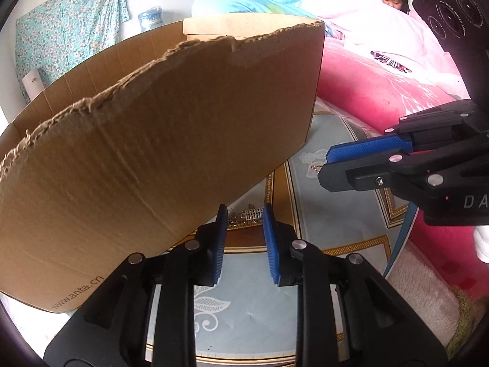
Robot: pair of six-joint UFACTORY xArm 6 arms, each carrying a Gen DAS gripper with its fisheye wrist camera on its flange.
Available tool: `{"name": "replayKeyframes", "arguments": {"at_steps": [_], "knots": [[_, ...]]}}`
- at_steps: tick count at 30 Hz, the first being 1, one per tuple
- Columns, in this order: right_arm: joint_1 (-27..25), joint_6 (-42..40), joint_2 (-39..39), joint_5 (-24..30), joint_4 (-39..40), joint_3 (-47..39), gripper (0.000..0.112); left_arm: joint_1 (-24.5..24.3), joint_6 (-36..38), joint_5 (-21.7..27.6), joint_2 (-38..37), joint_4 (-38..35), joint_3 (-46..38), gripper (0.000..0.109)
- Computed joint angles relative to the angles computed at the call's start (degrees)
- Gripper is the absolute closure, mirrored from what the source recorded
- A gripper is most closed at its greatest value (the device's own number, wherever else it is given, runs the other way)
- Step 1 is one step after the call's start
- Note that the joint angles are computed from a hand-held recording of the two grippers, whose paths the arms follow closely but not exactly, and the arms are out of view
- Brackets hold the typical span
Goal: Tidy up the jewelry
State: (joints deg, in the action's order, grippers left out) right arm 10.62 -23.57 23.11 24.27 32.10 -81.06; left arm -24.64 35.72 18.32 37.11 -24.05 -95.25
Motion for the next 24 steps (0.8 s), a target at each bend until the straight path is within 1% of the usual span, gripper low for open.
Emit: {"name": "replayKeyframes", "arguments": {"at_steps": [3,6,9,10,12,13,14,16,21,24], "knots": [[0.25,-0.56,-0.50,-0.50,0.85,0.93,0.096,0.14,-1.90,0.99,0.89,1.53,-1.67,0.086],[0.17,-1.00,-0.40,-0.57,1.50,0.88,0.096,0.16,-2.38,0.48,0.63,2.13,-1.19,0.086],[0.18,-1.15,-0.37,-0.70,1.74,0.91,0.096,-0.02,-3.67,0.49,1.22,2.94,-1.99,0.093],[0.12,-1.23,-0.29,-0.64,1.79,0.79,0.096,0.02,-3.54,0.68,1.23,2.73,-2.11,0.093],[0.14,-1.26,-0.40,-0.85,1.91,0.98,0.096,0.24,-2.71,1.18,1.08,1.69,-2.13,0.099],[0.11,-1.28,-0.42,-0.86,1.99,0.99,0.096,0.37,-2.15,1.45,0.90,1.05,-2.00,0.105],[0.11,-1.16,-0.44,-0.91,1.90,1.05,0.096,0.45,-1.95,1.78,0.85,0.64,-2.06,0.105],[0.06,-1.00,-0.35,-0.86,1.77,0.96,0.096,0.61,-1.36,2.18,0.69,-0.40,-1.98,0.109],[0.11,-0.85,-0.32,-0.90,1.67,0.93,0.096,1.01,1.56,2.93,0.13,-4.78,-1.47,0.109],[0.16,-0.67,-0.35,-1.11,1.55,1.00,0.096,1.02,3.93,1.88,-0.84,-7.49,-0.22,0.109]]}}
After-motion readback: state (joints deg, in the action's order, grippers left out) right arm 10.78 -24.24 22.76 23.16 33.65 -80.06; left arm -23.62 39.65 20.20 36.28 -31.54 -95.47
